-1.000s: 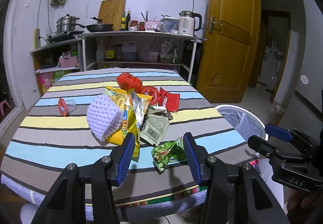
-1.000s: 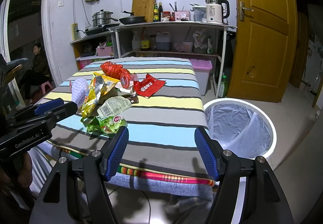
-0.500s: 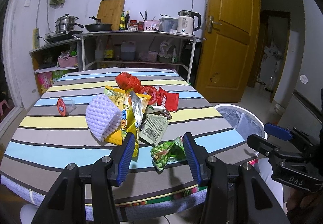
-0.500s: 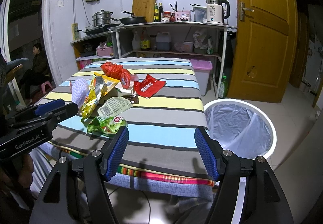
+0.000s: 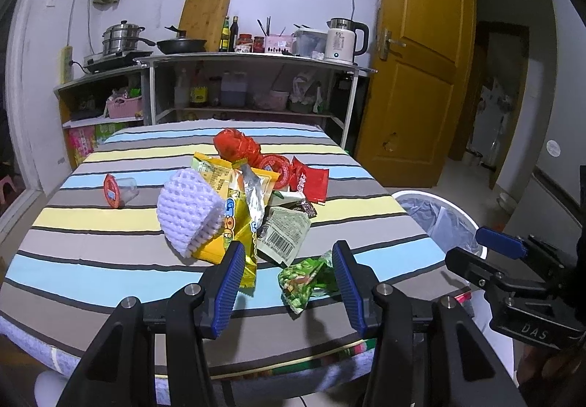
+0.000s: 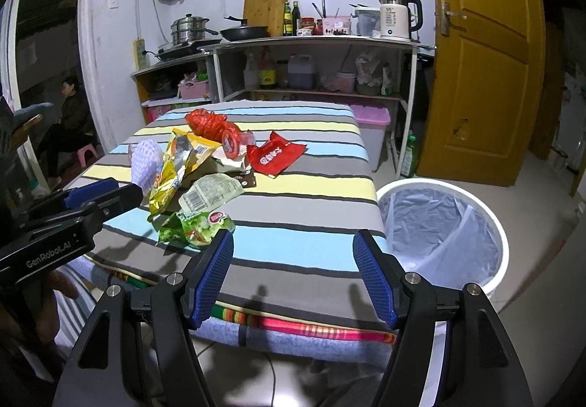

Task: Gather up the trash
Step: 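Grasp the white foam net with the left tool while the right tool grasps the green chip bag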

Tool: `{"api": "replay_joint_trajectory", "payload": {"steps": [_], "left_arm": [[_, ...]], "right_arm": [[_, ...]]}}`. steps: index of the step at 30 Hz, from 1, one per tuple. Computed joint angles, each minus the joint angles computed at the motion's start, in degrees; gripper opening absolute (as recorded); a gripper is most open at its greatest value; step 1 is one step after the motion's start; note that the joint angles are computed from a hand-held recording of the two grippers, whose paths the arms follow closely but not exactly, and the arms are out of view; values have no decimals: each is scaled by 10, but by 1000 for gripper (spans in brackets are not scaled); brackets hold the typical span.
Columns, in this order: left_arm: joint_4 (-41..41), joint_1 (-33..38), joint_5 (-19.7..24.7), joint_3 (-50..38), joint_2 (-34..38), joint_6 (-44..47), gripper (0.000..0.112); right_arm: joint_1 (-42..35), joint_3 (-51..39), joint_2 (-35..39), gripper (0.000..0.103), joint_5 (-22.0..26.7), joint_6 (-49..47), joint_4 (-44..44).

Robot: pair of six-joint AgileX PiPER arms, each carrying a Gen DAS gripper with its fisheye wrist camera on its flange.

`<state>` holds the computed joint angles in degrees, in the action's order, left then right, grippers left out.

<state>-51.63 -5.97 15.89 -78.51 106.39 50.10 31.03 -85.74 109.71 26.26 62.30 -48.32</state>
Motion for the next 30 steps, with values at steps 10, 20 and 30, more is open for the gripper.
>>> {"api": "replay_joint_trajectory", "payload": {"steps": [10, 20, 30], "left_arm": [[117, 26, 14, -62, 46, -127, 49], [163, 70, 57, -182, 122, -193, 61], [225, 77, 127, -319, 218, -260, 62]], "right_arm": [[-11, -55, 40, 68, -9, -107, 92], [-17, -156, 106, 68, 1, -260, 226], [-28, -283, 193, 68, 46, -438, 412]]}}
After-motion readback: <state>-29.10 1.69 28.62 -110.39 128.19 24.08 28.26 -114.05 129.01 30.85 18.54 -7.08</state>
